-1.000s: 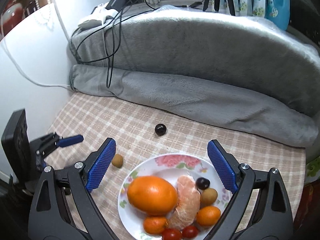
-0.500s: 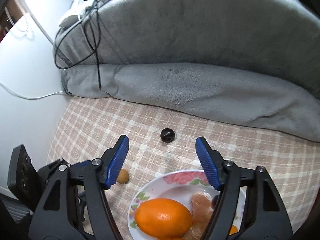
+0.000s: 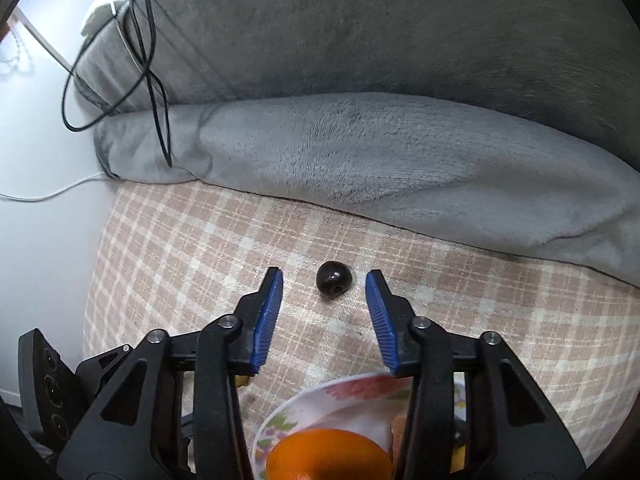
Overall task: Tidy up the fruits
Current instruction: 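Close the right gripper on the dark plum while the left gripper closes on the longan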
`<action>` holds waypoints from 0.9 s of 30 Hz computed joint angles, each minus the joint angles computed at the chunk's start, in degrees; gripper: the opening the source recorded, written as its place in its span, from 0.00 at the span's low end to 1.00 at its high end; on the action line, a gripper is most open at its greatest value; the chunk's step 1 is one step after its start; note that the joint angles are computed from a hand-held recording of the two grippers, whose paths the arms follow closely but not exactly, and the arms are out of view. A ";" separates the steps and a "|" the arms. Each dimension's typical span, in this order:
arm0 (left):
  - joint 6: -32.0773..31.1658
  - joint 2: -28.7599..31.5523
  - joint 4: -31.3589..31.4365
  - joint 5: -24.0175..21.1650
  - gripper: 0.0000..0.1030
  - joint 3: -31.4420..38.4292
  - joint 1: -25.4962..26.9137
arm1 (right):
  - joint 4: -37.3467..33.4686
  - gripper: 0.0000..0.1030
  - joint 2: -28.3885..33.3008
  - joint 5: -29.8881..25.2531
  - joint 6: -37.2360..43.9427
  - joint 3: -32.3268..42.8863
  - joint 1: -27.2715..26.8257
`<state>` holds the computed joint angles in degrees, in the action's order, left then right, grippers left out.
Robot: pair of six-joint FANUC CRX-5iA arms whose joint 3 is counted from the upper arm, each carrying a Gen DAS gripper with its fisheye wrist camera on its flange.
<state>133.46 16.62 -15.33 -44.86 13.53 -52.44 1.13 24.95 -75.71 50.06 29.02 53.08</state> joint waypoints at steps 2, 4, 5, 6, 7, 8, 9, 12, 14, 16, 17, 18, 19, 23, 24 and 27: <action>-0.32 0.38 0.28 0.07 0.35 0.22 0.05 | 0.05 0.41 1.39 -1.22 0.27 1.49 -0.03; -0.49 0.70 0.43 0.06 0.35 0.38 0.09 | 0.12 0.40 2.82 -2.59 0.78 3.12 -0.05; -0.58 0.89 0.56 0.00 0.35 0.49 0.13 | 0.03 0.40 3.39 -3.14 1.04 3.78 -0.11; -0.63 1.00 0.69 0.01 0.34 0.53 0.20 | -0.03 0.39 4.00 -3.81 1.33 4.48 -0.12; -0.65 1.06 0.74 -0.01 0.34 0.57 0.25 | -0.01 0.38 4.68 -4.55 1.52 5.22 -0.10; -0.68 1.24 0.76 -0.02 0.34 0.74 0.27 | 0.04 0.38 5.21 -5.11 1.77 5.78 -0.06; -0.73 1.33 0.79 -0.05 0.34 0.83 0.29 | 0.14 0.37 5.60 -5.50 1.97 6.14 0.05; -1.35 1.69 1.03 -0.25 0.34 1.25 0.38 | 0.15 0.36 6.42 -6.14 2.33 6.93 0.18; -2.02 2.02 1.47 -0.24 0.34 1.46 0.61 | 0.10 0.36 7.10 -6.63 2.36 7.71 0.28; -2.39 2.60 1.82 -0.37 0.34 2.04 0.69 | 0.12 0.36 7.80 -6.96 2.39 8.35 0.34; -2.58 2.71 2.00 -0.26 0.34 2.10 0.81 | 0.23 0.36 8.15 -7.04 2.29 8.58 0.39; -2.79 2.94 2.28 -0.07 0.34 2.23 0.93 | 0.25 0.36 8.50 -7.23 2.20 8.91 0.42; -2.92 3.05 2.45 0.04 0.34 2.27 0.99 | 0.16 0.36 8.63 -7.26 2.15 9.00 0.38; -3.66 4.01 2.97 -0.20 0.34 3.14 1.19 | 0.19 0.34 9.38 -7.44 2.16 9.72 0.41; -3.50 4.30 2.85 -0.34 0.34 3.47 1.06 | 0.32 0.34 9.66 -7.59 2.09 9.99 0.44; -3.77 4.64 3.17 -0.35 0.34 3.63 1.26 | 0.40 0.34 10.65 -7.98 1.92 10.86 0.40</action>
